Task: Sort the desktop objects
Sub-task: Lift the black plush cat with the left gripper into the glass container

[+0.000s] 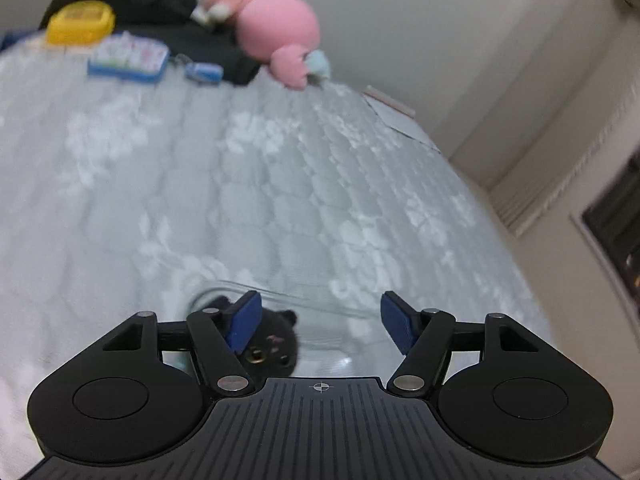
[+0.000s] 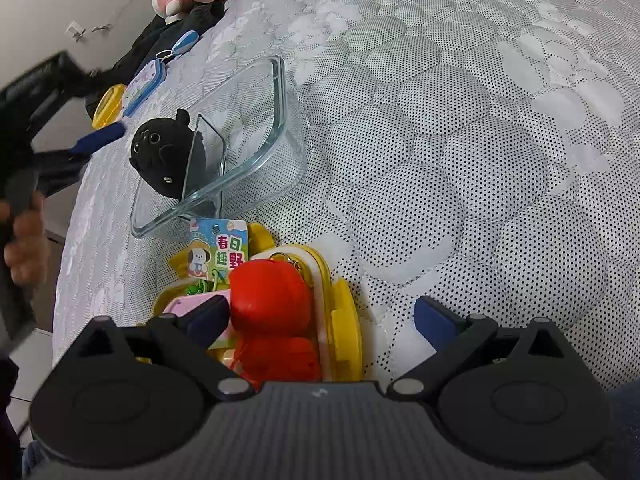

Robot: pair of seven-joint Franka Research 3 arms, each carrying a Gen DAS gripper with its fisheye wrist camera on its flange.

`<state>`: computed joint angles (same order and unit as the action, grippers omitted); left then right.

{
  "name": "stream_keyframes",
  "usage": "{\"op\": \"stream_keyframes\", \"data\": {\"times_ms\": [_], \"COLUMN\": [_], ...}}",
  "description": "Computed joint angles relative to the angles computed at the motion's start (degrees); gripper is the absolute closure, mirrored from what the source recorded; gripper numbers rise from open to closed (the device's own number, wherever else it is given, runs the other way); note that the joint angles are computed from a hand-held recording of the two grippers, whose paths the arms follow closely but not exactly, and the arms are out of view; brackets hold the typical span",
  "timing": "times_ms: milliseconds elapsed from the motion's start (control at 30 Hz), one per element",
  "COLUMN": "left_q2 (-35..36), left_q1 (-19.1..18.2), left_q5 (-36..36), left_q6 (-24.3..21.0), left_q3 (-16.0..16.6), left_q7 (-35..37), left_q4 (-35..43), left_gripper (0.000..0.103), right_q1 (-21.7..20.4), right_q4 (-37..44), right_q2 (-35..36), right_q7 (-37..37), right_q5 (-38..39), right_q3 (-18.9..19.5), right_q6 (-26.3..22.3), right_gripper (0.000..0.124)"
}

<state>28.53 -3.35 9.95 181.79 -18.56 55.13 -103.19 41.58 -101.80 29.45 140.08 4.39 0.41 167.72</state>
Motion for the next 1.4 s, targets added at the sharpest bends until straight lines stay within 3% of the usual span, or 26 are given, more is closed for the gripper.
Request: {"op": "stream_keyframes", "data": {"times_ms": [133, 333, 433, 500, 567, 600, 633, 667, 767, 867, 900, 1033, 1100, 1233, 1400], "left_q2": [1.45, -2.26, -5.24, -6.85, -8.20, -8.24, -8.56, -9.09, -10.89, -10.58, -9.46, -3.27, -1.09, -0.92, -5.44], "left_q1": [-4.12, -1.16, -1.24, -0.74, 1.97, 5.25, 6.71, 6.49, 1.35, -9.78, -11.28, -12.16, -12.09, -13.79, -11.38], "left_q5": [1.63, 1.63, 1.69, 0.82, -2.18, -5.97, -9.05, -9.29, -7.29, 3.25, 5.34, 8.67, 9.43, 14.95, 15.64], "left_q6": [-4.10, -4.09, -5.91, -7.05, -8.35, -9.66, -10.25, -10.37, -8.18, -6.57, -8.48, -21.13, -24.76, -26.29, -21.70], "left_q3": [4.67, 1.35, 1.40, 0.96, -2.08, -5.86, -7.63, -7.41, -2.08, 10.43, 11.95, 11.51, 10.93, 12.74, 11.07], "left_q7": [-0.51, 3.09, 5.06, 6.52, 9.70, 12.79, 15.03, 15.35, 14.42, 5.79, 4.53, 3.14, 3.45, 1.21, 2.09], "left_q4": [2.75, -3.09, -6.59, -8.59, -10.64, -11.19, -11.96, -12.62, -13.80, -10.56, -7.89, 3.96, 7.35, 7.40, 0.08], "left_gripper": [0.032, 0.030, 0.021, 0.021, 0.021, 0.021, 0.021, 0.021, 0.022, 0.021, 0.021, 0.028, 0.036, 0.051, 0.052], "right_q1": [-0.25, -0.80, -0.30, 0.06, 0.31, 0.46, 0.61, 0.68, 0.81, 0.64, 0.58, 0.28, 0.13, -0.44, 0.15], "right_q4": [0.00, 0.28, 0.24, 0.28, 0.51, 0.63, 0.73, 0.74, 0.66, 0.94, 1.07, 0.85, 0.79, 0.57, 0.40], "right_q2": [0.03, 0.32, 0.27, 0.23, 0.30, 0.34, 0.36, 0.33, 0.26, 0.44, 0.53, 0.44, 0.44, 0.42, 0.36], "right_q7": [-0.32, -1.06, -0.74, -0.37, -0.08, 0.08, 0.22, 0.30, 0.83, 0.89, 0.86, 0.78, 0.71, 0.05, 0.41], "right_q5": [0.29, 1.18, 1.07, 0.81, 0.42, 0.15, -0.17, -0.42, -0.84, -1.06, -1.08, -0.94, -0.72, -0.02, 0.40], "right_q3": [0.26, 0.88, 0.37, -0.02, -0.28, -0.43, -0.59, -0.66, -0.79, -0.60, -0.52, -0.24, -0.09, 0.47, -0.19], "right_q6": [0.08, 0.19, 0.19, -0.08, -0.52, -0.70, -0.84, -0.90, -0.90, -1.04, -1.10, -0.83, -0.67, -0.18, 0.53], "right_gripper": [0.024, 0.024, 0.024, 0.024, 0.024, 0.024, 0.024, 0.024, 0.024, 0.024, 0.024, 0.024, 0.024, 0.024, 0.024]}}
